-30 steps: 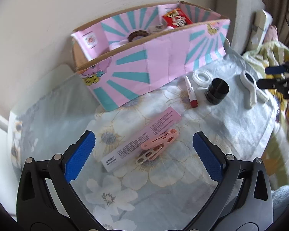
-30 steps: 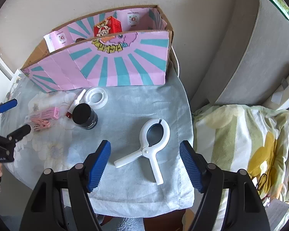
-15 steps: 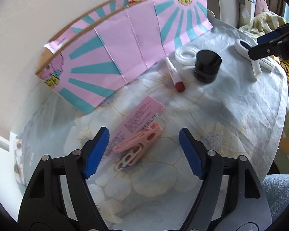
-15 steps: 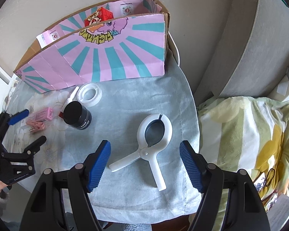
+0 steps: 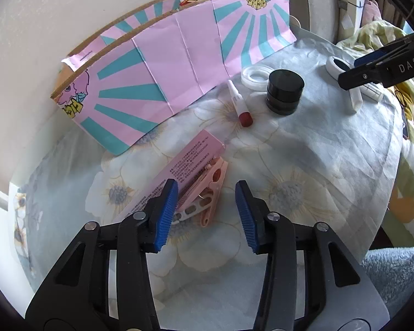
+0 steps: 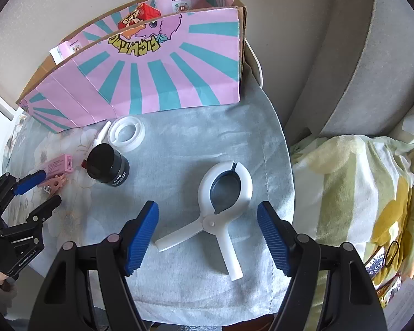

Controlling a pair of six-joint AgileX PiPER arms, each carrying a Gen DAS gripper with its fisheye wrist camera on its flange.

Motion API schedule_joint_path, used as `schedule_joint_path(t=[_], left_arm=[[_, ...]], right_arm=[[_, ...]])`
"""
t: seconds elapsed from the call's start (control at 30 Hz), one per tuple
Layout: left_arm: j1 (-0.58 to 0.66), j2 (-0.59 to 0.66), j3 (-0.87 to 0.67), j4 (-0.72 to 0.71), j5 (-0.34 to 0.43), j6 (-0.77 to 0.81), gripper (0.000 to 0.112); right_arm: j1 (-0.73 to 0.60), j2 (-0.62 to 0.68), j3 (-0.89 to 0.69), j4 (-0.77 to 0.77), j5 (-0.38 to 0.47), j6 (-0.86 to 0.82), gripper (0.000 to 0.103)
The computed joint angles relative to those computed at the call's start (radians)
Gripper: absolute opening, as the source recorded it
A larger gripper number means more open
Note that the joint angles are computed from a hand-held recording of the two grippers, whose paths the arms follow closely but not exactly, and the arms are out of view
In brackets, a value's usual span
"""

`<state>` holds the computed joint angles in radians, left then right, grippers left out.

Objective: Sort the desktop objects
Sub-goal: 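Grasp the pink clothespin with the left tool while the right tool grasps the white clip, then carry the pink clothespin and white clip over the striped box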

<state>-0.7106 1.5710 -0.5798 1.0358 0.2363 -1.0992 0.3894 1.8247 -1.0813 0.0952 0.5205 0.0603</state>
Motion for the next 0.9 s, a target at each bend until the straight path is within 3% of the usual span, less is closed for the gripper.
schedule_joint_path(t=[0.07,0.13,0.4,0.53,0.6,0.7,0.9], left_arm=[[0.01,-0.003,-0.004,-0.091,-0.004,0.096,0.025],[0.024,-0.002,-0.006,-0.18,-0.012,0.181,0.025],[0.036,-0.001,0.001,-0.213,-0.022,0.205,0.025],[0.054,-0.003,0.0,-0.314,-0.033,0.297,0.025],[0.063,-0.009,0.003,-0.357,-0.037,0.34,0.025],[0.076,-0.009,-0.003,-0.458,-0.035,0.44,0.025],[0.073,-0.007,-0.001,-0.439,-0.033,0.409,0.025]], right_arm=[[0.001,0.001,-0.002,0.0,0.001,-0.002,0.07],[0.001,0.001,-0.003,0.003,0.001,-0.006,0.07],[0.009,0.035,-0.032,0.006,0.018,0.001,0.07],[0.018,0.058,-0.05,-0.022,0.025,0.027,0.07],[0.032,0.056,-0.048,-0.067,0.02,0.06,0.063],[0.044,0.055,-0.049,-0.144,0.022,0.107,0.041],[0.017,0.05,-0.042,-0.118,0.014,0.046,0.038]])
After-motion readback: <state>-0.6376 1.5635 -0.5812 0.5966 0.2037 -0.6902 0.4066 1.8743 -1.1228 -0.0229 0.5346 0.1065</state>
